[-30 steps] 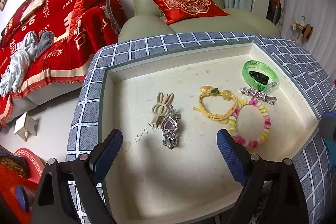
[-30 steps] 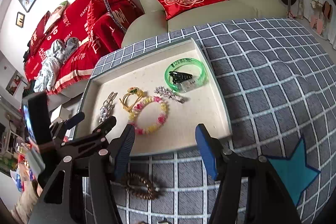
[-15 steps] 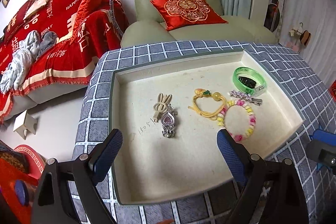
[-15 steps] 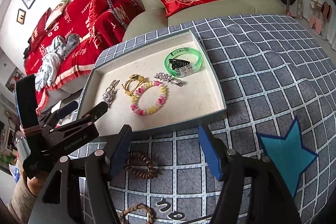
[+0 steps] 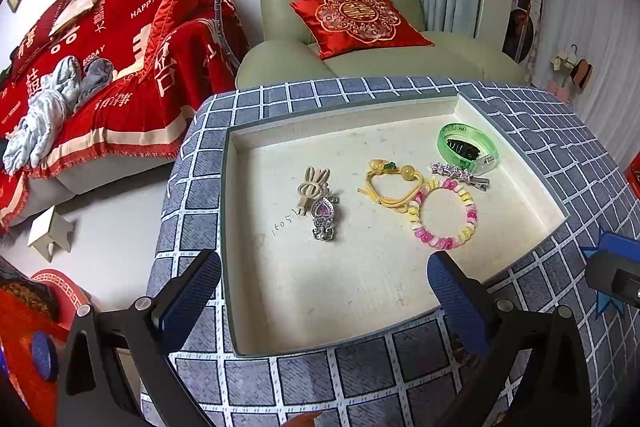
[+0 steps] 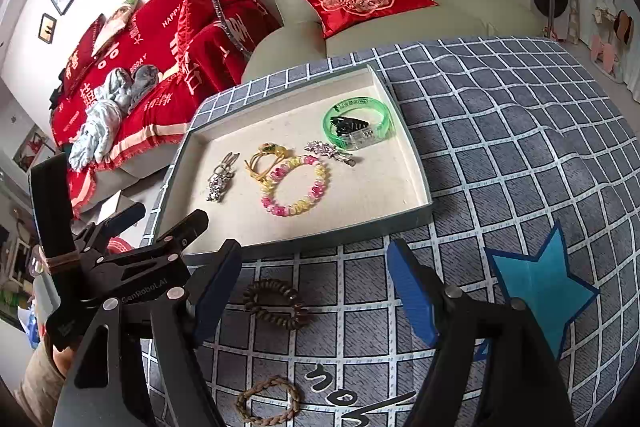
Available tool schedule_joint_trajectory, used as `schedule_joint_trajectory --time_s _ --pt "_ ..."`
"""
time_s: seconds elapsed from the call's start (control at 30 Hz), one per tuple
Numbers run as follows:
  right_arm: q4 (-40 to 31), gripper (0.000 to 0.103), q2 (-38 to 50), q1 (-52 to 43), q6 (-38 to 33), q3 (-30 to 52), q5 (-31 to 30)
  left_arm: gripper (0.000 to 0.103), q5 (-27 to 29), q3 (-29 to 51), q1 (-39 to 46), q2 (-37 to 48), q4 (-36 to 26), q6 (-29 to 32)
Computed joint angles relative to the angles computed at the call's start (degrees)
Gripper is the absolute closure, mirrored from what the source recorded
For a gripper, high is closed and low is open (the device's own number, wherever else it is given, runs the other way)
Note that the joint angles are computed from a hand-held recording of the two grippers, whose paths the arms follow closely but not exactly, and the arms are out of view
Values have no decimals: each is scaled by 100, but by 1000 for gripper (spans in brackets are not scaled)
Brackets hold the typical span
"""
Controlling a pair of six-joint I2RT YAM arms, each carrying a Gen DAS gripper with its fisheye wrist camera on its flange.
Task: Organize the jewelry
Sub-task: 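Move both open tools back over the remaining jewelry on the table, then grasp the braided brown cord bracelet with the left tool while the right tool grasps the brown coil hair tie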
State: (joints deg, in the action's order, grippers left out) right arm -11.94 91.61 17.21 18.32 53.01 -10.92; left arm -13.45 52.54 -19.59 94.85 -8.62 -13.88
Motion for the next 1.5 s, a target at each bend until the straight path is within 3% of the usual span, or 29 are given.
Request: schedule_joint_trajectory --time_s 0.3,0.37,0.6,1.0,1.5 --pt "132 14 -277 134 -13 -166 154 0 -42 -197 -91 -328 -135 -47" --pt "215 0 -375 129 15 -265 155 0 -41 -264 -118 -434 -176 -88" --pt "603 0 -905 134 115 -741 158 0 -99 -540 -249 -828 -276 -201" --pt "11 0 -1381 64 82 -1142 53 0 -545 -1399 -850 -1525 -373 -521" --pt "116 0 -1690 -489 54 -2115 -343 0 -123 -2194 -1469 -2030 -352 -1055"
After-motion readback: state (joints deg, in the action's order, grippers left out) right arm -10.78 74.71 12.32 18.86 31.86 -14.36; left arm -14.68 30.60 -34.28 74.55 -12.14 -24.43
